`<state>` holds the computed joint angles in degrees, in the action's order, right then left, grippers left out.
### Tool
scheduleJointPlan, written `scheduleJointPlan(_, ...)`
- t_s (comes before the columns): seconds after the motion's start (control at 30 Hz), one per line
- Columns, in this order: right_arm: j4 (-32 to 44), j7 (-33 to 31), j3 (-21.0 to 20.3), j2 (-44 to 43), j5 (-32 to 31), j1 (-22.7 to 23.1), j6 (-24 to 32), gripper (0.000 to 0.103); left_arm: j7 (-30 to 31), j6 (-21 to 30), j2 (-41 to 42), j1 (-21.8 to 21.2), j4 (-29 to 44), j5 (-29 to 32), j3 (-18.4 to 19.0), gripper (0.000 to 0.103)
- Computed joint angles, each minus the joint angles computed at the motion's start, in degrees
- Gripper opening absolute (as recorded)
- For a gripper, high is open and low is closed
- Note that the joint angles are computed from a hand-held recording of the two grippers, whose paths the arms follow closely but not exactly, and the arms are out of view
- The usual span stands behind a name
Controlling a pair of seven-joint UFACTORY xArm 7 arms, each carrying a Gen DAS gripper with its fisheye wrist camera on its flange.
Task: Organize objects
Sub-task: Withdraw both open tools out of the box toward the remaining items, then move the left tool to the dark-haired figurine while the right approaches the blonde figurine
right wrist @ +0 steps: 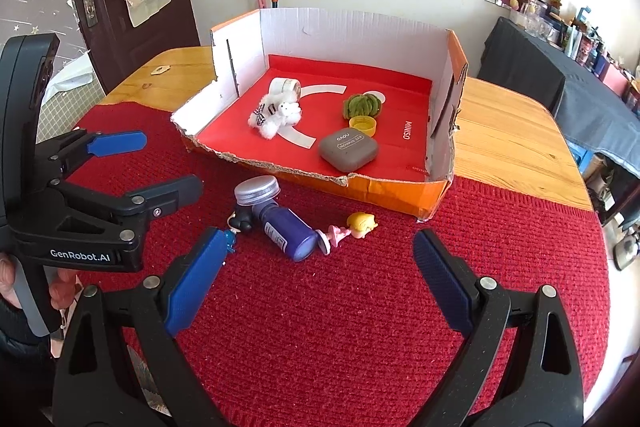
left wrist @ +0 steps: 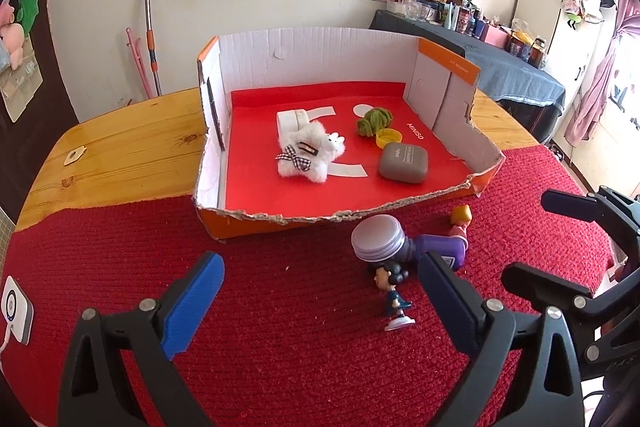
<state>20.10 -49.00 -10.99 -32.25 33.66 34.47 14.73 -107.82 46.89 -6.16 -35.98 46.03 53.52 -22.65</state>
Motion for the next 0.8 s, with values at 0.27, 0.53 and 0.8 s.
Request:
scheduleJointPlan(0.27, -1.42, -1.01, -0.82, 0.56, 0.55, 0.18, -0.32, 0.095, -1.14, -0.87, 1.9, -0.83, 0.26, 0.12, 0.24, 0.1)
scheduleJointPlan(0.53, -1.72, -3.22, -2.24, 2.33, 1.79, 1.07, -1.45, 0.083, -1.85, -4.31, 4.01, -1.62, 0.34, 1.27, 1.41, 0.094)
scheduleJointPlan(0.8, 0.41, -6.12, -1.98, 6.55, 5.09, 0.25, -0.26, 0.053, -1.2, -8.02, 5.65, -2.11, 0.78, 2.27, 2.5, 0.075)
